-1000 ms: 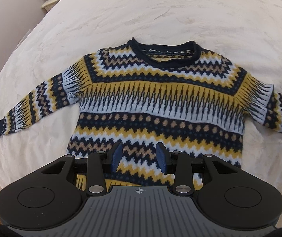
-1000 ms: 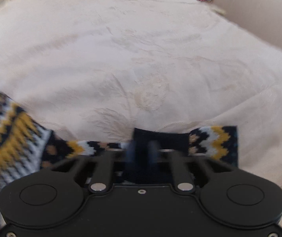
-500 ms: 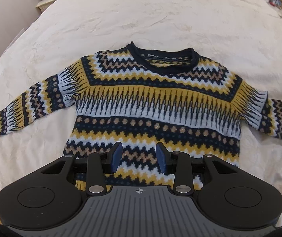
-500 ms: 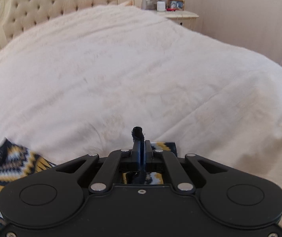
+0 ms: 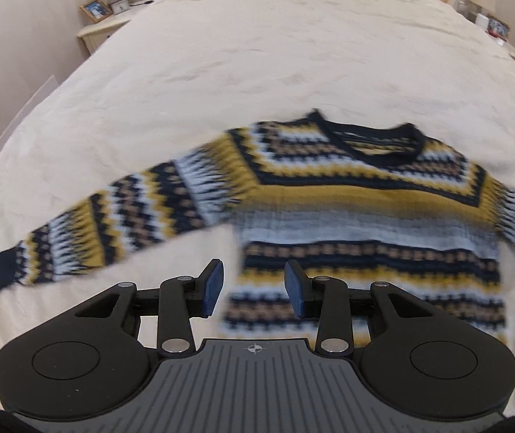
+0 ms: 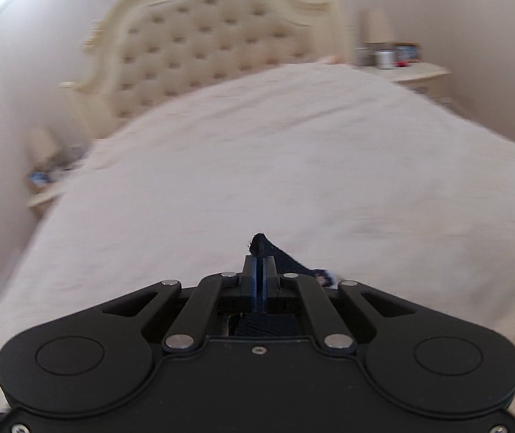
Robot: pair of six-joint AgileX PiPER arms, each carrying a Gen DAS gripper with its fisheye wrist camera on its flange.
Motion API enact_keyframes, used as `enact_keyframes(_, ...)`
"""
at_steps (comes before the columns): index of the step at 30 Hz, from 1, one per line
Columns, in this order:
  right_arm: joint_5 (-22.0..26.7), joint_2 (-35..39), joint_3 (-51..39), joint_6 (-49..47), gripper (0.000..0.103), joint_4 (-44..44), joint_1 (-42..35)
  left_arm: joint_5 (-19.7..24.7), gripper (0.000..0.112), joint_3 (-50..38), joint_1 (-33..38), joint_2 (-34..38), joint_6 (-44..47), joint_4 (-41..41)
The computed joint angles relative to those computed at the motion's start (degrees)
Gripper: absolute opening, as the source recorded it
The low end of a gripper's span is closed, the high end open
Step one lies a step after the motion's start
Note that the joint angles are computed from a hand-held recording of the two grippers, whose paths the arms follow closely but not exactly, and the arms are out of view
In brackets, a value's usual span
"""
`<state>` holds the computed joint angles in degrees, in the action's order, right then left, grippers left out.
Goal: Fold small clothes
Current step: 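Grasp the cuff with the right gripper and lift it across the sweater body, then lay the sleeve on the sweater body and open the right gripper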
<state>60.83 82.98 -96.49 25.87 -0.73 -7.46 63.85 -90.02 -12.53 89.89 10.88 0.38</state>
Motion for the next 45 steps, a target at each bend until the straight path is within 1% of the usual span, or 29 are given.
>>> enact_keyframes(3,-2.5,6.0,-4.4,6.5,0.007,-2.0,9.6,0.1,0.037,-1.6,5.5,1.5,4.6,-1.6)
enact_keyframes(7,-8.0,15.3,-7.4,10.7,0.007,-0.6,17.6,0.0,0.037,-4.0,11.5,3.9,10.4,-3.6)
enact_keyframes(10,-9.8,23.3,-11.2,11.9,0.007,0.3,21.8,0.3,0.037,-5.6,14.6,5.6,13.0,-4.3)
enact_keyframes(13,-9.2,31.7,-17.3,11.8,0.007,1.7,24.9,0.8,0.037,-7.0,16.9,6.7,14.5,-4.6)
enact_keyframes(14,-9.1,33.0,-17.9,13.5,0.007,1.1,26.7,1.0,0.037,-7.5,17.3,7.1,14.6,-4.5)
enact_keyframes(16,-9.0,36.6,-20.1,13.3,0.007,1.8,27.6,1.3,0.037,-8.2,17.9,7.6,15.1,-4.5)
enact_keyframes(18,-8.6,37.9,-20.7,14.5,0.008,1.4,29.6,1.7,0.037,-8.8,18.1,8.0,15.2,-4.5)
enact_keyframes(19,-8.5,38.4,-21.0,14.3,0.012,2.0,29.9,1.7,0.037,-9.0,18.1,8.2,15.2,-4.4)
enact_keyframes(20,-9.3,38.4,-20.1,13.5,0.014,3.3,30.1,1.8,0.037,-9.2,17.7,8.4,15.0,-4.2)
enact_keyframes(21,-10.7,38.2,-18.9,11.5,0.020,5.6,29.9,1.7,0.037,-9.2,17.6,8.5,14.9,-4.1)
enact_keyframes(22,-12.4,37.5,-17.3,10.0,0.020,7.2,29.7,1.8,0.037,-9.4,17.2,8.8,14.5,-3.9)
enact_keyframes(24,-14.4,35.9,-14.8,7.5,0.020,9.2,29.7,2.1,0.037,-9.9,16.0,9.3,13.8,-3.7)
enact_keyframes(27,-17.2,30.3,-7.2,4.9,0.020,11.1,27.3,1.6,0.037,-10.2,13.1,10.0,12.3,-3.0)
enact_keyframes(28,-17.8,28.4,-4.6,4.7,0.021,11.6,26.1,1.5,0.037,-10.6,11.8,10.3,11.7,-2.7)
enact_keyframes(29,-17.9,27.2,-3.2,6.7,0.021,10.1,26.8,1.4,0.037,-11.1,10.4,10.8,11.0,-2.6)
enact_keyframes(30,-17.9,25.3,-0.6,6.5,0.026,9.7,25.5,1.4,0.037,-11.8,9.1,11.5,10.2,-2.4)
enact_keyframes(31,-17.4,23.4,2.0,5.8,0.034,9.4,23.7,1.2,0.037,-12.2,7.7,11.9,9.2,-2.1)
enact_keyframes(32,-16.6,21.4,4.4,5.5,0.036,8.8,22.0,1.1,0.037,-13.0,6.0,12.7,7.9,-1.7)
enact_keyframes(36,-15.5,14.4,14.6,2.6,0.037,8.1,13.2,1.3,0.037,-16.4,-0.5,16.6,3.9,-0.7)
enact_keyframes(38,-15.1,11.9,18.6,0.9,0.037,8.4,8.1,0.4,0.037,-16.9,-3.0,18.2,2.7,-0.7)
enact_keyframes(41,-15.2,9.8,22.8,-1.1,0.039,8.0,0.7,-1.4,0.037,-17.8,-6.7,21.3,1.1,-0.1)
enact_keyframes(43,-15.3,9.7,24.2,-3.6,0.047,8.5,-3.7,-2.6,0.037,-18.8,-9.0,23.5,-1.0,1.8)
enact_keyframes(45,-15.8,10.5,25.0,-6.1,0.049,9.5,-7.1,-5.1,0.037,-18.3,-10.3,24.8,-2.6,3.3)
